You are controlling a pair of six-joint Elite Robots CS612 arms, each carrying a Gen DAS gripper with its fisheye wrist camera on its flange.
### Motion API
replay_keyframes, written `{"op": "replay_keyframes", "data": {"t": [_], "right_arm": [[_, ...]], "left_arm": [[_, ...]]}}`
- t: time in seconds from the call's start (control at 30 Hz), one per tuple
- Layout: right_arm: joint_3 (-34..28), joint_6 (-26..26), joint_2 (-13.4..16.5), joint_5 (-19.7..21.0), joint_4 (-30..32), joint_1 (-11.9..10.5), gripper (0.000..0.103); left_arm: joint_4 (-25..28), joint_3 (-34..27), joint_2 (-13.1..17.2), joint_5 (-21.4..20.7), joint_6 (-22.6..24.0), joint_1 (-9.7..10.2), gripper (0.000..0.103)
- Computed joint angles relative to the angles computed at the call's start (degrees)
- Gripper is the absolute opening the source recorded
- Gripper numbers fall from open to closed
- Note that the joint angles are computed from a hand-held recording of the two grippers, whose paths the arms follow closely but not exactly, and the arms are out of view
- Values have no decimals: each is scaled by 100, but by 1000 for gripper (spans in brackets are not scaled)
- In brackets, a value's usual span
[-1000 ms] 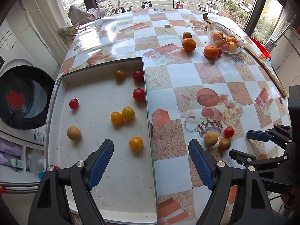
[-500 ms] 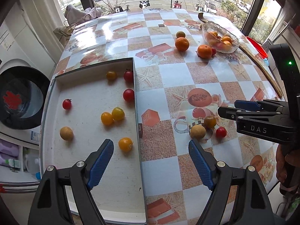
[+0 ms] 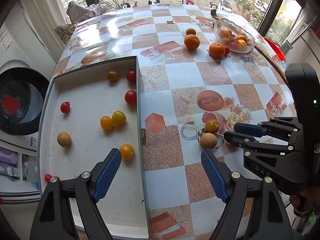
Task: Organize fruits
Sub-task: 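Grasp a brown round fruit with the left tool while the right tool grasps a red tomato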
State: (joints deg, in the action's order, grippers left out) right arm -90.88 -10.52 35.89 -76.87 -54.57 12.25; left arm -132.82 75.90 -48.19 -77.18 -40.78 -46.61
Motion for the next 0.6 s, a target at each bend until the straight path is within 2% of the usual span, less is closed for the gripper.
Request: {"op": "replay_keyframes", "data": {"t": [0.03,0.13,0.3,0.47,0.6], "right_arm": [[-7,54,-7,37,39,-22,20],[-127,191,21,-213,-80,-49,19],[-155,836,8,-272,145,-255,19],[-210,1037,43,33,355,-428,19],[-281,1089,59,521,437,-516,20]], "left_arm": [[-19,-32,24,-39,18,4,83],[-21,-181,144,-189,106,1,83],[-3,-457,404,-472,219,-19,83],[135,-669,599,-447,244,-30,83],[193,-717,655,-419,195,-11,83]]}}
